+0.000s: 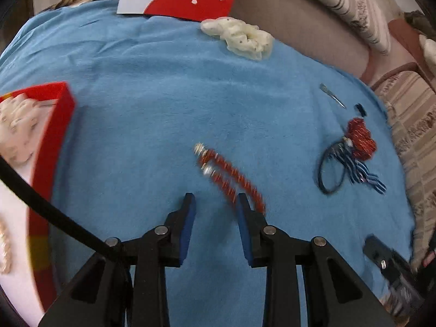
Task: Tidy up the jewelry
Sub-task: 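Grasp the red bead bracelet with the left gripper while the right grasps the black cord lanyard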
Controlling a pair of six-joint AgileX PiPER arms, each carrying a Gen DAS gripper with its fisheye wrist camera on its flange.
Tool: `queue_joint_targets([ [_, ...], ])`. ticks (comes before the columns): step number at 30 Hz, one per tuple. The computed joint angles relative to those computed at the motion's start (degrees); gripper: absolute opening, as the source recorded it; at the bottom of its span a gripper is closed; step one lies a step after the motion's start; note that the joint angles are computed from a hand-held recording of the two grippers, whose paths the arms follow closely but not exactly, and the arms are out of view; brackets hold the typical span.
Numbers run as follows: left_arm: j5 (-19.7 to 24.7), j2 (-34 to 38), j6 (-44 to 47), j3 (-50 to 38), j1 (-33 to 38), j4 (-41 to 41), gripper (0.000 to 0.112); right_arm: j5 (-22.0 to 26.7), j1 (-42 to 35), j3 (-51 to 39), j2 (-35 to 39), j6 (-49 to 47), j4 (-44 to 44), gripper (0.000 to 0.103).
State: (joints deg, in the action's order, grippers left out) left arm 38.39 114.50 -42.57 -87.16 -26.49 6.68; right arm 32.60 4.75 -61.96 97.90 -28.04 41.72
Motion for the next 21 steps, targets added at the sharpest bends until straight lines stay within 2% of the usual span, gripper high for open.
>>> queue_joint_targets([
  [1, 1.14, 1.06, -1.05, -1.94, -0.27, 1.39, 0.029, -0.1, 0.19, -0.4, 0.36, -0.4, 0.33, 0.044],
  [3, 5.29, 3.61, -1.91, -6.72, -1.08, 3.44, 0.006, -0.89, 1.06, -1.69, 1.14, -0.06, -0.54, 0.044],
  [4, 8.17, 4.71, -1.62, -8.9, -1.65, 4.09, 0.007, -1.26, 1.42, -2.42, 1.55, 0.47, -1.32, 0.044],
  [7, 10.51, 3.03, -2.17, -7.28, -3.04, 5.7, 0.007, -1.05, 2.06, -6.14, 3.85, 1.9, -2.56, 0.044],
  [9, 8.9, -1.11, -2.23, -1.2, -3.22, 4.46, 0.007, -0.5, 2.58, -9.44, 6.1, 3.57, -3.61, 0.044],
  [13, 0.62, -10.14, -2.96, 13.29, -2.25, 0.89, 0.007, 0.23, 5.28, -17.14, 11.9, 10.1, -8.87, 0.044],
  [16, -3.91, -12.19, -1.79, 16.95, -1.02, -0.93, 0.007, -0.13, 8.11, -22.35, 15.61, 19.18, -17.66, 0.043],
  [17, -4.85, -12.22, -0.88, 17.41, -0.68, -1.61, 0.007, 0.34, 8.84, -24.0, 16.76, 22.72, -20.77, 0.041],
  [19, -6.41, -11.8, 1.33, 17.69, -0.22, -3.14, 0.007, 1.52, 9.42, -25.86, 18.21, 26.13, -23.37, 0.013],
  [21, -6.63, -11.32, 2.86, 17.0, -0.02, -4.06, 0.007, 1.42, 9.47, -24.78, 17.82, 25.96, -23.12, 0.009],
])
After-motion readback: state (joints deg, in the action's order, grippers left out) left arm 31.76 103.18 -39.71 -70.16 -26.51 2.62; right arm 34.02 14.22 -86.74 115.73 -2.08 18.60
